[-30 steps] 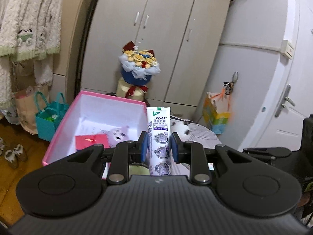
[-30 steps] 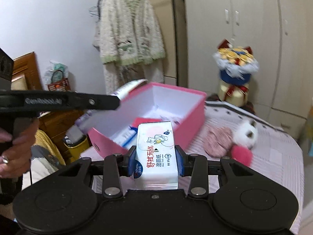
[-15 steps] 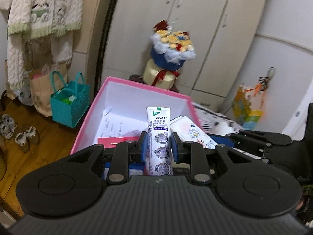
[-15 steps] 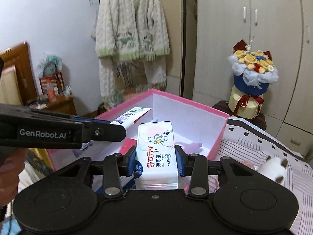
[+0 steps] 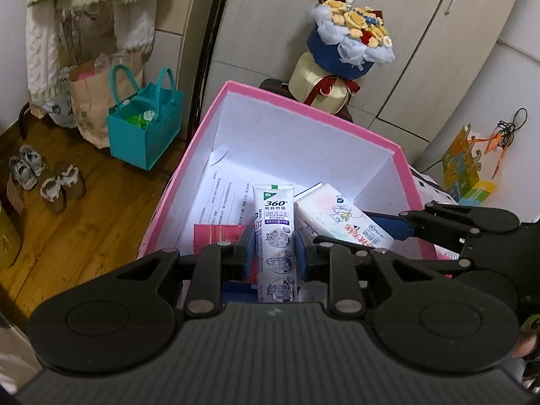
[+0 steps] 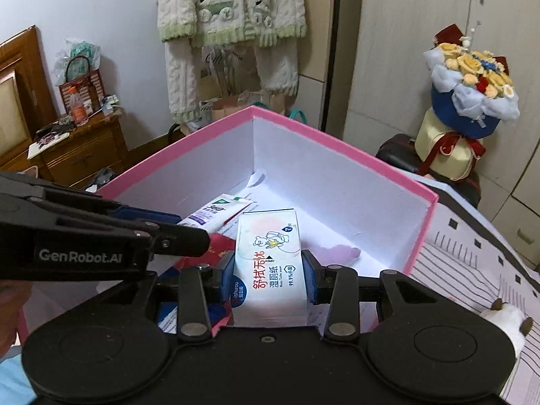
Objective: Organize soft objects
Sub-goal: 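Lower the tissue pack and toothpaste tube into the pink box and open both tools, then move both tools back over the scrunchie and pink pompom on the bed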
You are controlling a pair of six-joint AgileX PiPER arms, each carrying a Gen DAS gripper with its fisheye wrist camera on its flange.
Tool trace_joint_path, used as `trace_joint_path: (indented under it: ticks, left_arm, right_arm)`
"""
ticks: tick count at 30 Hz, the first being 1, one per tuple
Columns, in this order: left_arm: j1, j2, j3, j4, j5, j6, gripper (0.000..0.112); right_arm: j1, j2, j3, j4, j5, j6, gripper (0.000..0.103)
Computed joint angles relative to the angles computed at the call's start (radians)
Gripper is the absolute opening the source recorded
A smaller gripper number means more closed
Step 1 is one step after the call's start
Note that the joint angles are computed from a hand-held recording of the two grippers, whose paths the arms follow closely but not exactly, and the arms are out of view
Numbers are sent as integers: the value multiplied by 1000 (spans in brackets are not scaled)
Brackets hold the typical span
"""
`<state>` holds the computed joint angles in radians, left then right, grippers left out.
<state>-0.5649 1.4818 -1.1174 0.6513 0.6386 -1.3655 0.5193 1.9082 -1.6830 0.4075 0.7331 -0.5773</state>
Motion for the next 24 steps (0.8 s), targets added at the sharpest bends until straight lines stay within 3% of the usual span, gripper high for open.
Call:
trace_joint_path:
  ticks: [5,9,12,16,24]
  left_arm:
    - [5,-10,7,-54,-11,38,27]
    - [-42,-65,33,7,15,-6,28]
    - [-112,-118,47,82,73,-57,32]
    - [-235,-187,55,169,169,-119,34]
    - [-493,-201,-20,286,377,-175,39]
  right_arm:
    - [7,-37,69,-15,-65,-62,50]
    - [-52,-150,182,164,-62,-222,50]
    - [-108,-261,283,283,-62,-327,50]
    - [-220,-387,381,422,7,-416,50]
    - [-428,-598,549,546,103,-571,52]
